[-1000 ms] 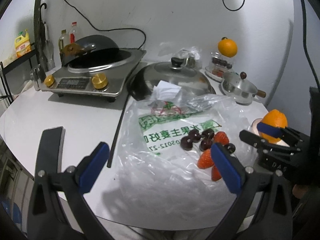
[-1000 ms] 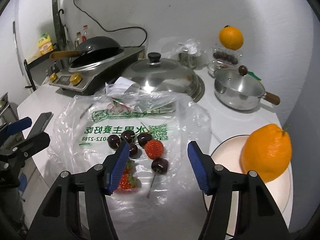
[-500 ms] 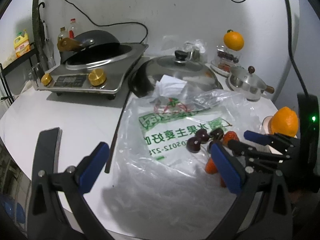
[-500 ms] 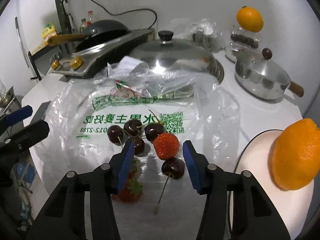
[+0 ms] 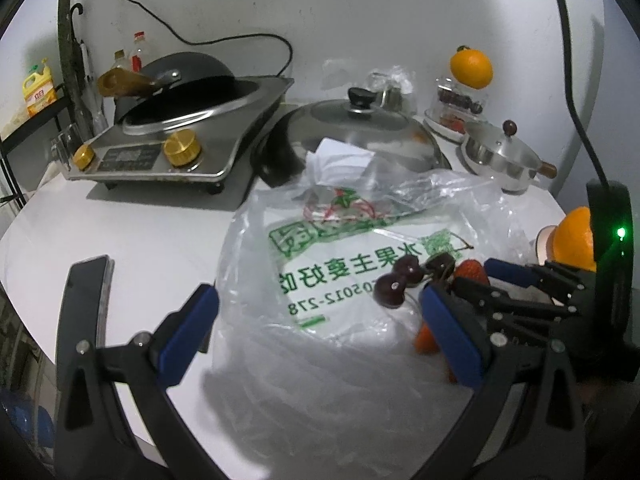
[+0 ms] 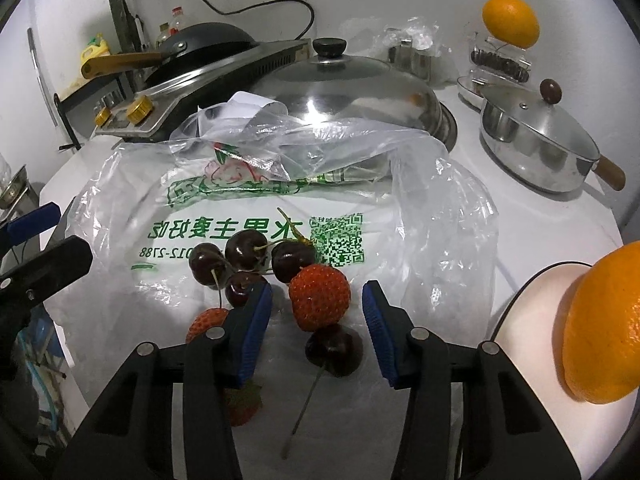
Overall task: Organize fruits
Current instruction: 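Move the right gripper back to the bag and close on a strawberry, then grasp a strawberry with the left gripper while the right gripper holds its strawberry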
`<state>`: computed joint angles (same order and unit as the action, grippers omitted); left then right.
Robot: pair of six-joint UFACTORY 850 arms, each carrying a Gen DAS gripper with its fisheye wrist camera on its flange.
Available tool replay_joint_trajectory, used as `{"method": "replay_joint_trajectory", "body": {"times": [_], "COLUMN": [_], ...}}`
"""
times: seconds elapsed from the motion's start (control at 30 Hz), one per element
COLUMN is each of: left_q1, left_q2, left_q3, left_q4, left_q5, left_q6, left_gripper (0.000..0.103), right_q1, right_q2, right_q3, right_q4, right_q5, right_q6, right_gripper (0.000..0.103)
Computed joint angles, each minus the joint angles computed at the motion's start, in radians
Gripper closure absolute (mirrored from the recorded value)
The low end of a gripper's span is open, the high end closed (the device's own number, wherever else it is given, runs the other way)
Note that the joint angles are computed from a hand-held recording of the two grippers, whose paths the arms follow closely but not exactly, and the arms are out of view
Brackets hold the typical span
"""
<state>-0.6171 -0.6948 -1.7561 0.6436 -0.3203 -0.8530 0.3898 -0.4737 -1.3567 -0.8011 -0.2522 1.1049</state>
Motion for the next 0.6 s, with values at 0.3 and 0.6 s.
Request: {"method": "replay_joint_trajectory", "body": {"times": [0.3,0.6], "left_q1": [-0.002,-0.017], "left_q2": [-0.004,-0.02], "left_q3": [-0.009,-0.032], "left_q4": [-0.004,-0.069], "left_q5": [0.0,-0.011], "left_q6": [0.015,0.1], "left_gripper": [0.001,0.001], "right_q1": [-0.012,-0.014], "right_q2": [-0.01,0.027], "right_q3": [-0.004,0.034], "right_q4": [0.069,-0.059], "right_q5": [0.022,0.062], "right_q6": [-0.071,0.065], "right_gripper": [0.063,0.068]}}
